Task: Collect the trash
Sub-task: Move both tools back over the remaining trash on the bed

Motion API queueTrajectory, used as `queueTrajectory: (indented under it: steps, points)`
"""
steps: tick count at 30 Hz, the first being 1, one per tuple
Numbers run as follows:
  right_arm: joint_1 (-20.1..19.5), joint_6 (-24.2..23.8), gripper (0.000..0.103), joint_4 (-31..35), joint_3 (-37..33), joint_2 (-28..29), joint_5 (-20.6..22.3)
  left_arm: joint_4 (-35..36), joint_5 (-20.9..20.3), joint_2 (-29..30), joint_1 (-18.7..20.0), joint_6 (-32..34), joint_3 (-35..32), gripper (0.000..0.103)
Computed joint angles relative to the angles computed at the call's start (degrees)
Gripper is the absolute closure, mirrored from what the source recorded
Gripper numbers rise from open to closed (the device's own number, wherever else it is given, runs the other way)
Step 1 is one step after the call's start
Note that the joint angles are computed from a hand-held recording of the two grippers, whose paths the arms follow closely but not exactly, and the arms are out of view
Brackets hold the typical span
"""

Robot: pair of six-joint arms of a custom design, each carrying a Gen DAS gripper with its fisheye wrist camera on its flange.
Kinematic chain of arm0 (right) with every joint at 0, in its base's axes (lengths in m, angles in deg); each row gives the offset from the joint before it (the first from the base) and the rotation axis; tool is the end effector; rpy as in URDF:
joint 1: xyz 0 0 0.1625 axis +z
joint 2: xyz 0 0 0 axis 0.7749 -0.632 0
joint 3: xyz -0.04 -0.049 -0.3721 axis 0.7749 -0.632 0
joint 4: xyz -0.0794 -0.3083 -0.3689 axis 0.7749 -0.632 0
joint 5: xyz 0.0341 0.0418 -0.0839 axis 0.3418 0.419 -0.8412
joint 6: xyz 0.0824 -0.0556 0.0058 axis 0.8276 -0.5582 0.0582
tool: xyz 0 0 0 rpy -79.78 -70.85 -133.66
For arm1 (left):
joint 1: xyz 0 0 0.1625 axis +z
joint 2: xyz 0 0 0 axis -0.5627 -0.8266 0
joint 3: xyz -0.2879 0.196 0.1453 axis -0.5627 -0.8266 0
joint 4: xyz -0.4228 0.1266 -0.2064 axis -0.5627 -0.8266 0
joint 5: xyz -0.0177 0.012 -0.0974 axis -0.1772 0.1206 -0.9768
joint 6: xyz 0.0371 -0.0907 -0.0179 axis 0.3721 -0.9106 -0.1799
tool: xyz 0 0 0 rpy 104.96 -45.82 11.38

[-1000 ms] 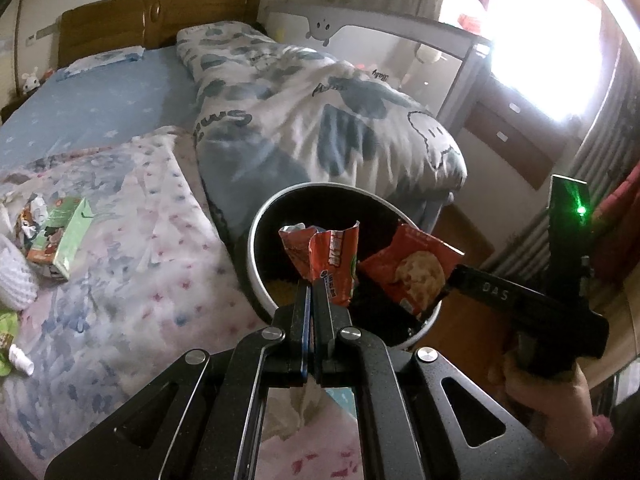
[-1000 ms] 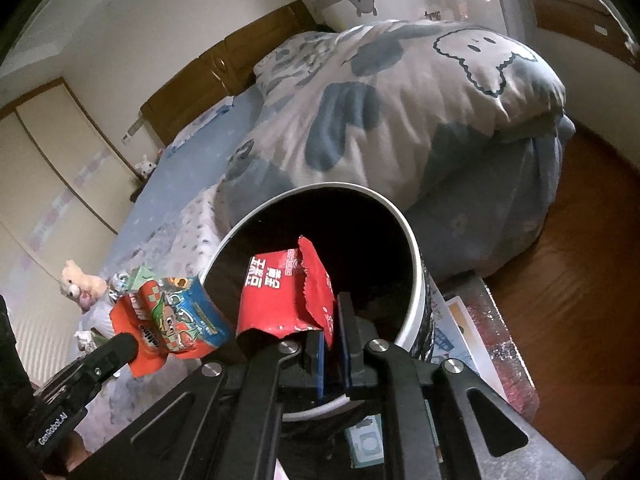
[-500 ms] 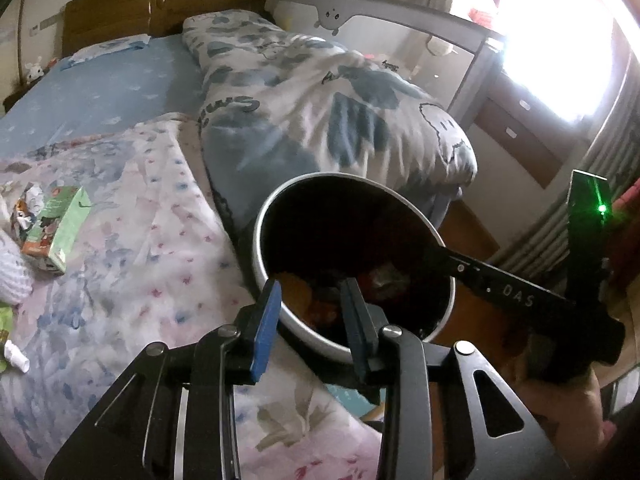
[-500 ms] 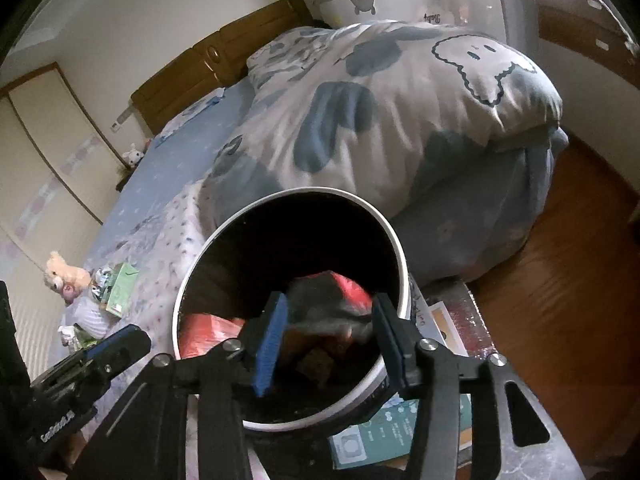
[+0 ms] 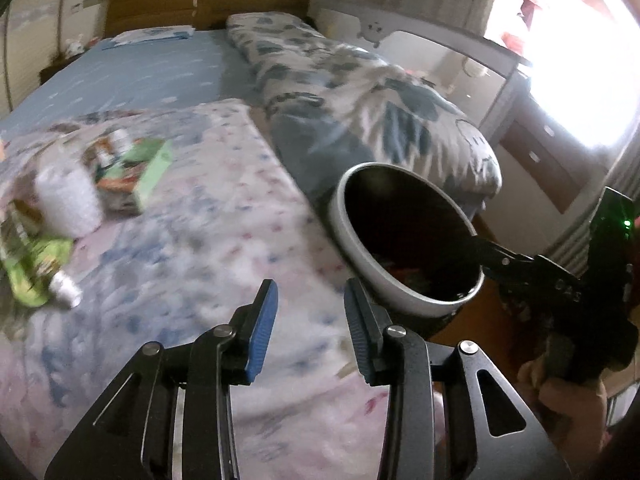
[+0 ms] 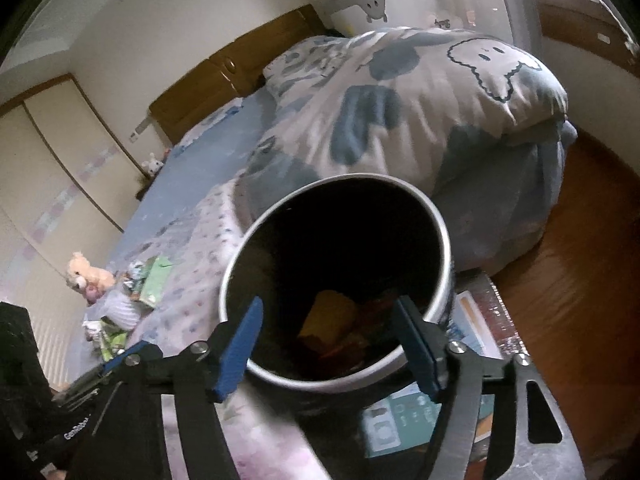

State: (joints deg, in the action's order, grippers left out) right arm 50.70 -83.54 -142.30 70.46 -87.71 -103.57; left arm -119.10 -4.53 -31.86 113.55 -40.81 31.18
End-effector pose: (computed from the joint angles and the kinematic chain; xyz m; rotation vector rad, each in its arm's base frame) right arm 0.2763 -0.8580 -0.0710 0.2840 -2.6734 0.9101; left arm 0.0337 -0.7951 0.2703 0.2684 2.4794 -0.9450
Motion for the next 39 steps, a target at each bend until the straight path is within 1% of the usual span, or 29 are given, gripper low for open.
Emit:
queueTrajectory:
  steps: [6,15,19,23,32,39]
  points:
    - [1.1,0.1,0.031,-1.2,1.4,0.3,2.5,-2.1,1.4,-3.8,1.5,-1.1,3.7,0.068]
    - [2.7,0.5,0.031,1.2,-0.3,3.0,5.5,-4.8,3.3,-8.8,4.1,-2.5,8.6,0.068]
    - [3.4,-0.1,0.03,2.8,-1.9,4.7,6.4,-5.4,4.1,-10.6,5.3,-3.5,9.9,0.068]
    - [4.1,-0.7,0.025,4.7,-4.2,6.7,7.4,-6.4,4.6,-12.2,6.4,-4.0,11.2,0.068]
    - [5.4,-2.0,0.024,8.1,-9.1,10.6,8.9,-7.5,6.1,-14.3,8.4,-4.4,12.4,0.068]
    - [6.2,-3.0,0.024,12.0,-14.3,14.1,10.1,-8.3,7.1,-15.4,10.1,-5.7,12.4,0.065]
